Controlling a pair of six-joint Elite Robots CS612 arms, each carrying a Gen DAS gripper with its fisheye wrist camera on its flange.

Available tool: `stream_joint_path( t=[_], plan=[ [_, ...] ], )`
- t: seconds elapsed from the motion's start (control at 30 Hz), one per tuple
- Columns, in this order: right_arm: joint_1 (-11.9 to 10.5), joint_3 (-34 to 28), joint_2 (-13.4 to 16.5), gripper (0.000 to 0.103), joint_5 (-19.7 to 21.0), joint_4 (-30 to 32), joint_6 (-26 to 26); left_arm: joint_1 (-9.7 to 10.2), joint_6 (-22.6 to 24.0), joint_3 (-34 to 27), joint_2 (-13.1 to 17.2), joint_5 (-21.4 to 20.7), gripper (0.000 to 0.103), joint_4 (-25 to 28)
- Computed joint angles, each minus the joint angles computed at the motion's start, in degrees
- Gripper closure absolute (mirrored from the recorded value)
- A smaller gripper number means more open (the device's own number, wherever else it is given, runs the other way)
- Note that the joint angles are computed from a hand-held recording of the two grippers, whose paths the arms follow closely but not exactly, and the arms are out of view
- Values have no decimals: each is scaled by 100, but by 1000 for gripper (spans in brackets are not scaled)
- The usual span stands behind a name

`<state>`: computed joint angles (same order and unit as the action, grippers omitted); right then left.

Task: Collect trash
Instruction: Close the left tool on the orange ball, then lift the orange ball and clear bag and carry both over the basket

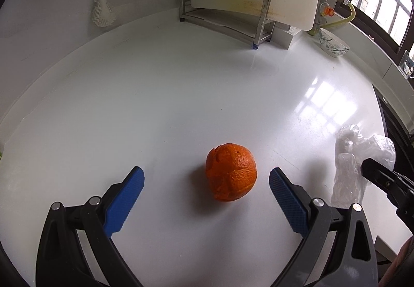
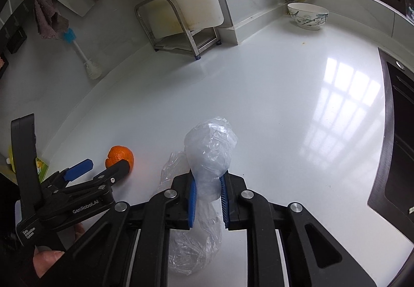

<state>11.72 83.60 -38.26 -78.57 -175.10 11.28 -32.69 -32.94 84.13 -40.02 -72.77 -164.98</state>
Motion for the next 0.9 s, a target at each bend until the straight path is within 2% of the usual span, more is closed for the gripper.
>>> stream_joint_path(
  t=[0.13, 0.3, 0.43, 0.47, 0.57, 0.63, 0.9],
  plan=[
    [10, 74, -40, 88, -39, -61, -23, -15, -21, -79, 71, 62, 8, 42],
    [10, 141, -71, 88, -32, -107, 0, -29, -83, -126, 98, 112, 22, 135],
    [11, 188, -100, 88, -46, -136, 16, -45, -26, -131, 88, 151, 45, 216],
    [12, 204, -109, 88, -59, -152, 20, -45, -14, -115, 79, 123, 48, 180],
    [9, 246, -136, 88, -68, -189, 48, -33, 13, -64, 47, -60, 69, 62],
    [8, 276, -160, 88, -71, -211, 61, -63, 55, -31, 12, -10, 74, 61],
    [-4, 561, -343, 88, 25, -393, 89, -122, 37, 282, -254, -26, 76, -146]
  ],
)
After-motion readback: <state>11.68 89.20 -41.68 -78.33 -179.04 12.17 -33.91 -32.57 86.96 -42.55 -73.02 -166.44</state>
